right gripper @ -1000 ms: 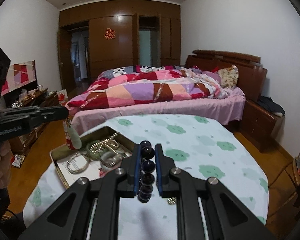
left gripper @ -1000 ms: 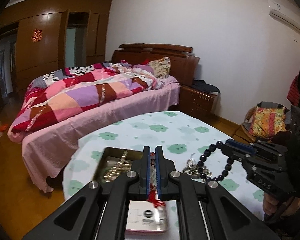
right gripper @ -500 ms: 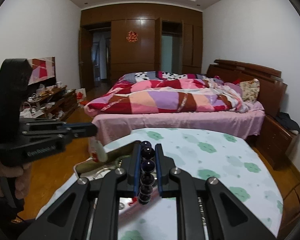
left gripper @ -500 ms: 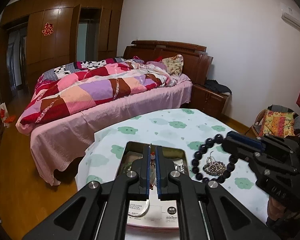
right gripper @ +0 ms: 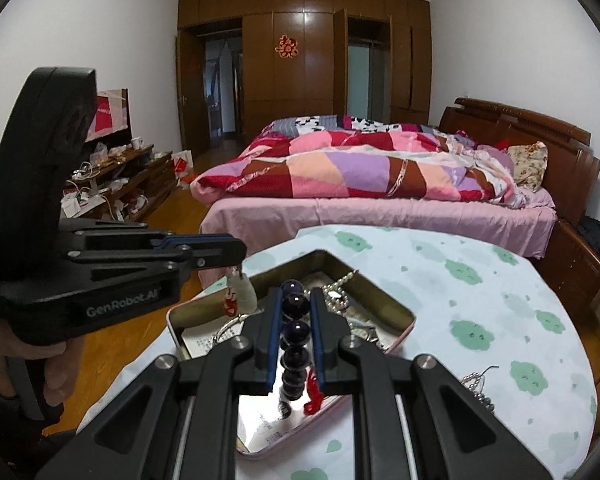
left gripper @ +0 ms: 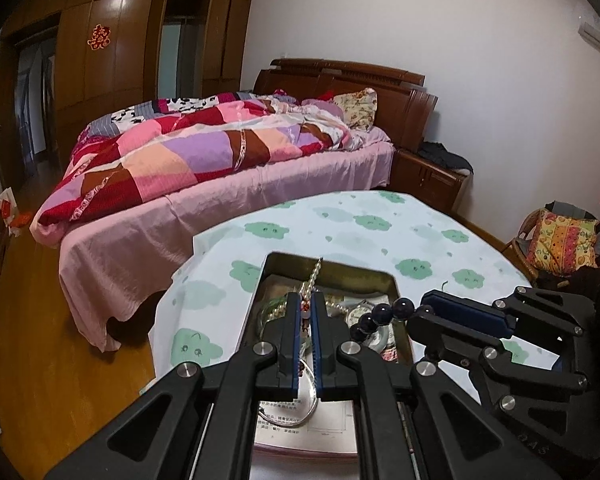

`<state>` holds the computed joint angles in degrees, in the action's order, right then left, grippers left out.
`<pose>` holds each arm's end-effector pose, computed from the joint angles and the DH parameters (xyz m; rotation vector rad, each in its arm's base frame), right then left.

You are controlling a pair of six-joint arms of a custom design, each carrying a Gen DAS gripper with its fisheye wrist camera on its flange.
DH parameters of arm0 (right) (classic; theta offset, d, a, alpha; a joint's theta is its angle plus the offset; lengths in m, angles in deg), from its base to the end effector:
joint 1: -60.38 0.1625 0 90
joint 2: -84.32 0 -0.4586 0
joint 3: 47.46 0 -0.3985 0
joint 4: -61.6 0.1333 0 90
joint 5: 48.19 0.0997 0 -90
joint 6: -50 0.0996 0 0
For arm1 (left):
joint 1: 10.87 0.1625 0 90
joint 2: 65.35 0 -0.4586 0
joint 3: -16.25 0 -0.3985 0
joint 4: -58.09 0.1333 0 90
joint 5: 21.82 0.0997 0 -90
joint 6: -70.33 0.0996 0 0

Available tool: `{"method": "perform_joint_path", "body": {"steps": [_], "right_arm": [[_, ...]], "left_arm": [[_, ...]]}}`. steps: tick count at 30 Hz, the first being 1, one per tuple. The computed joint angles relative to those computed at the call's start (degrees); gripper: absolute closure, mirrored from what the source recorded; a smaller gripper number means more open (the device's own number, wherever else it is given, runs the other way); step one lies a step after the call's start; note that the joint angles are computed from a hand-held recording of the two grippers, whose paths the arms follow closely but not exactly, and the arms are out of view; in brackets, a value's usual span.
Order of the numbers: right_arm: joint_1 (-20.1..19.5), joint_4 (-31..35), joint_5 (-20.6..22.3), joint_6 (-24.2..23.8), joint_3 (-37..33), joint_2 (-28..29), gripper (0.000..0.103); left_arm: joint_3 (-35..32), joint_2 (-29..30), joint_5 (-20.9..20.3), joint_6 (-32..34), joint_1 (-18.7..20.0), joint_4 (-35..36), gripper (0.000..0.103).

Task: Organize jewelry
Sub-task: 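Lower the dark blue bead bracelet into the tin and open the right tool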

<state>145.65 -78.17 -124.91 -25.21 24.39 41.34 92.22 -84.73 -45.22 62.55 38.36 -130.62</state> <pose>0.0887 -0.8223 0.2278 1.7920 -2.4244 0.6514 -0.3212 -0.7167 0.0196 0.0839 2.0888 -1.2587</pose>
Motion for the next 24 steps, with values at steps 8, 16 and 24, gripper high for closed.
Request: {"method": "perform_joint_path", "body": {"steps": [8,16,24], "right_arm": [[0.2,0.4,-2.5,0.2,0.0,0.5,0.087],[0.3,1.1,-5.2,1.7,-1.2,1.8,0.087],[0.2,0.9,-6.6,1.7,-0.7,1.9,0.087]], "left_arm": [[0.1,-0.1,-0.7,-4.2,1.1,4.9,0.1],[0.7,-0.5,-1.9,-8.3,2.4,9.6,0.099],[0.4,-0.5,-1.1,-11.2,3.1,14.1,0.099]]}}
